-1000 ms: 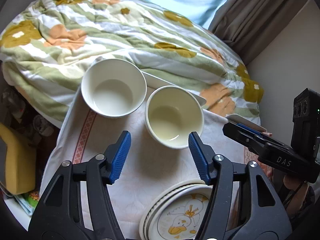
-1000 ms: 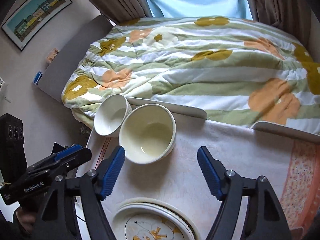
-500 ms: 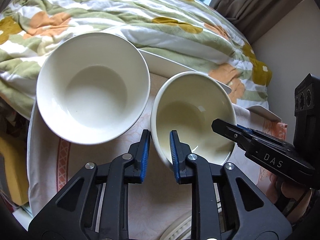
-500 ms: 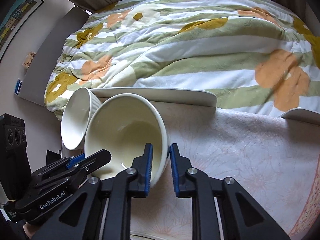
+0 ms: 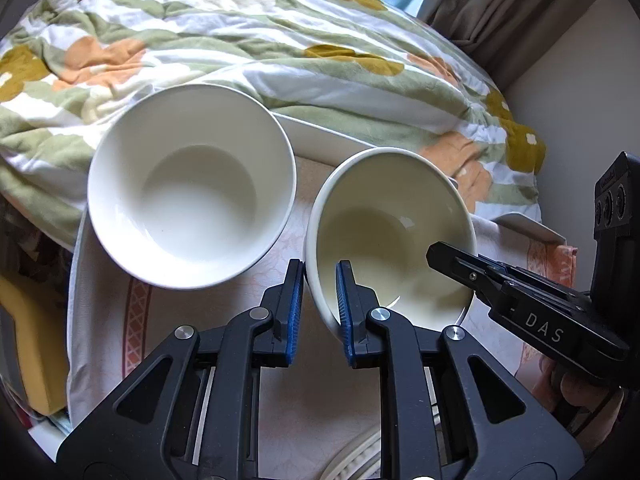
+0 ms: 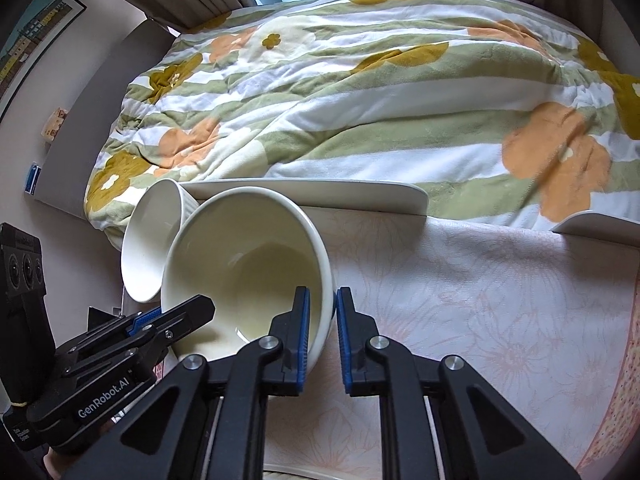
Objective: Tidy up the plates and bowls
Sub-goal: 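Lift the cream bowl and carry it over the pink basin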
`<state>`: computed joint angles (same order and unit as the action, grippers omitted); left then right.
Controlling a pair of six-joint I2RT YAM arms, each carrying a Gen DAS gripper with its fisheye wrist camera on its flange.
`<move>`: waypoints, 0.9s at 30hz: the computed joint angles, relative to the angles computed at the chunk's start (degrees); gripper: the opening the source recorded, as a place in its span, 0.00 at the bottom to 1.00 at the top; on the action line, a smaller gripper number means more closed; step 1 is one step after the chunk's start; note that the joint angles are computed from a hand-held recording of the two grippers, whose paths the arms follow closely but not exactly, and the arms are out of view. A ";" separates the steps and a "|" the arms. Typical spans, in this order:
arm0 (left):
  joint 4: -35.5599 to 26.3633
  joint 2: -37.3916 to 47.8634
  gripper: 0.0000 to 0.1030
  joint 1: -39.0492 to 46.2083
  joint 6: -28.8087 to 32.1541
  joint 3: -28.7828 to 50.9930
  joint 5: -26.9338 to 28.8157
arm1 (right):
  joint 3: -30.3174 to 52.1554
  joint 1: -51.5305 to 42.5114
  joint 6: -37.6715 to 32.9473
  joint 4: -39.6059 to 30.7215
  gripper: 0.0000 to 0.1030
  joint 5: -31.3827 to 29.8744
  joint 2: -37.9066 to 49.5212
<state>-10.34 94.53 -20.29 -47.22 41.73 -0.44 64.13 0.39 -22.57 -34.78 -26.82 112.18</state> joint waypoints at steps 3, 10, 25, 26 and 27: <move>-2.65 -3.34 0.14 -1.48 -0.72 0.33 -1.96 | -1.71 -0.79 0.08 0.40 0.12 -1.16 -2.98; -13.13 -11.80 0.13 -10.44 -5.65 4.91 -9.61 | -3.97 -7.68 -4.29 -4.70 0.12 -6.67 -12.14; -29.42 9.25 0.13 -40.63 -26.78 39.35 -22.59 | 14.95 -44.07 -41.49 -36.84 0.12 -10.67 -8.74; -30.26 12.13 0.13 -41.93 -27.32 42.71 -22.66 | 16.93 -46.18 -43.19 -37.95 0.12 -10.05 -6.96; -31.03 14.71 0.13 -42.86 -27.66 45.78 -22.48 | 18.86 -48.19 -44.78 -39.02 0.12 -9.50 -5.25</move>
<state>-41.37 109.24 -63.15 -74.87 87.51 -22.92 82.99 -47.80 -67.35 -73.80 -36.31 106.93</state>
